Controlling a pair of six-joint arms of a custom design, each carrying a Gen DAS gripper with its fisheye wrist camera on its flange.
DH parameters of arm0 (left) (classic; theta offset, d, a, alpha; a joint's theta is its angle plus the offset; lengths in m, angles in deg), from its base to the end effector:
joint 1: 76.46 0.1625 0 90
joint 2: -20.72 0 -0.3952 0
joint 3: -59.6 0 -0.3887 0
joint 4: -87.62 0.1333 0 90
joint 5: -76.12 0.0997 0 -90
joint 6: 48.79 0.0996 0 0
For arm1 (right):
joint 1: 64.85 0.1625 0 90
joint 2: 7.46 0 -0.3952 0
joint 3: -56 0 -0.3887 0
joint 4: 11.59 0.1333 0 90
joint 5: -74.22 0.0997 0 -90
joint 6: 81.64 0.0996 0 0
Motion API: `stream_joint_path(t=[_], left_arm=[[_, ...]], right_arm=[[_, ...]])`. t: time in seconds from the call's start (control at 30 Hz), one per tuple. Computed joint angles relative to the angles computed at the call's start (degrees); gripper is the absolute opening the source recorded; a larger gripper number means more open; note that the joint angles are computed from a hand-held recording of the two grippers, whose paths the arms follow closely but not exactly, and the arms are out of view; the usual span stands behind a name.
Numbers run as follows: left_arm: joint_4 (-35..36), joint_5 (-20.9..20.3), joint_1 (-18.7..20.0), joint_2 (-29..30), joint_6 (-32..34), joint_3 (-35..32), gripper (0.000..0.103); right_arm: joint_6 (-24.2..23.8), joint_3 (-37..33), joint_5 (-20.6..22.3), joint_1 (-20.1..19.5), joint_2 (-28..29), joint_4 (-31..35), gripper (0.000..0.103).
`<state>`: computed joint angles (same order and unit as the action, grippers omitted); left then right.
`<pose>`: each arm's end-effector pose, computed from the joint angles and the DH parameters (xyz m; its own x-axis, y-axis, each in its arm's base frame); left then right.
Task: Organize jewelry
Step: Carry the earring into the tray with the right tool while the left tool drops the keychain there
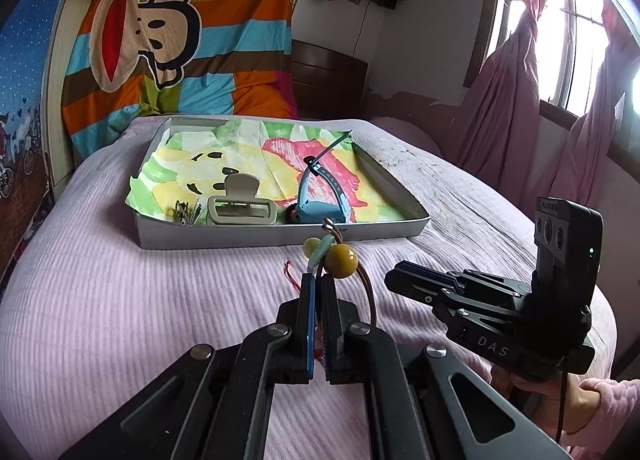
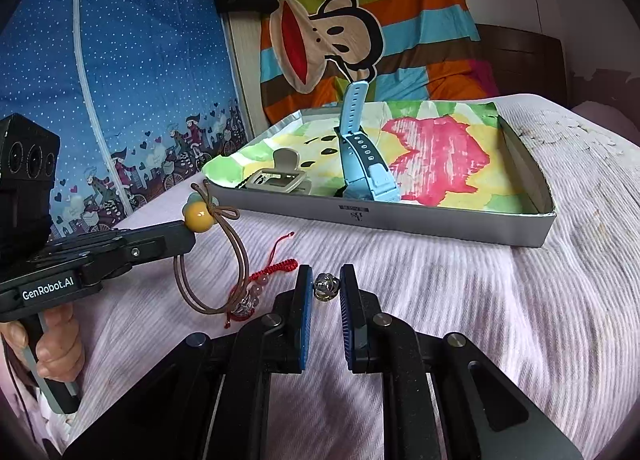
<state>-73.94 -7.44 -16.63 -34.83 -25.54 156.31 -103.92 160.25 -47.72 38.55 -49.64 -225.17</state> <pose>-0.2029 -0.6365 0.1976 -0.6444 0.7081 -0.2886 0.7486 0.5074 -0.4268 0.2167 -0.5618 0.1317 -0.8217 0.0606 0.5667 -0.4561 0.5263 -0.7176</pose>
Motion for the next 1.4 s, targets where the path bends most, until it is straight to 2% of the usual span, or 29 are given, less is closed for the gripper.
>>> stream_joint_path(t=[0.2,0.37,0.67,0.83,1.17,1.4], left_arm=[[-2.8,1.3,-0.9,1.8,-1.1,-2.3,0.003],[-5.2,5.5,-1.6,5.4,-2.9,-6.8,0.003],[-3.4,8.4,-2.2,12.4,-5.6,-16.4,0.003],[-1.2,11.5,-2.8,14.6,-5.8,-18.6,0.003],[2.0,11.6,-2.6,15.7,-5.9,-19.7,0.003],[2.9,11.3,-2.0,15.4,-5.8,-19.3,0.003]], right_arm=[[-0.7,-0.3,0.3,-0.2,-0.8,-1.9,0.012],[-0.8,-2.2,0.8,-0.6,-1.6,-2.4,0.012],[0.9,-11.6,-3.6,-2.1,0.1,3.9,0.012],[4.5,-13.9,-4.7,-3.5,0.2,9.7,0.012],[6.6,-15.0,-4.8,-4.7,0.7,15.0,0.012],[6.5,-14.4,-4.5,-4.9,0.5,15.0,0.013]])
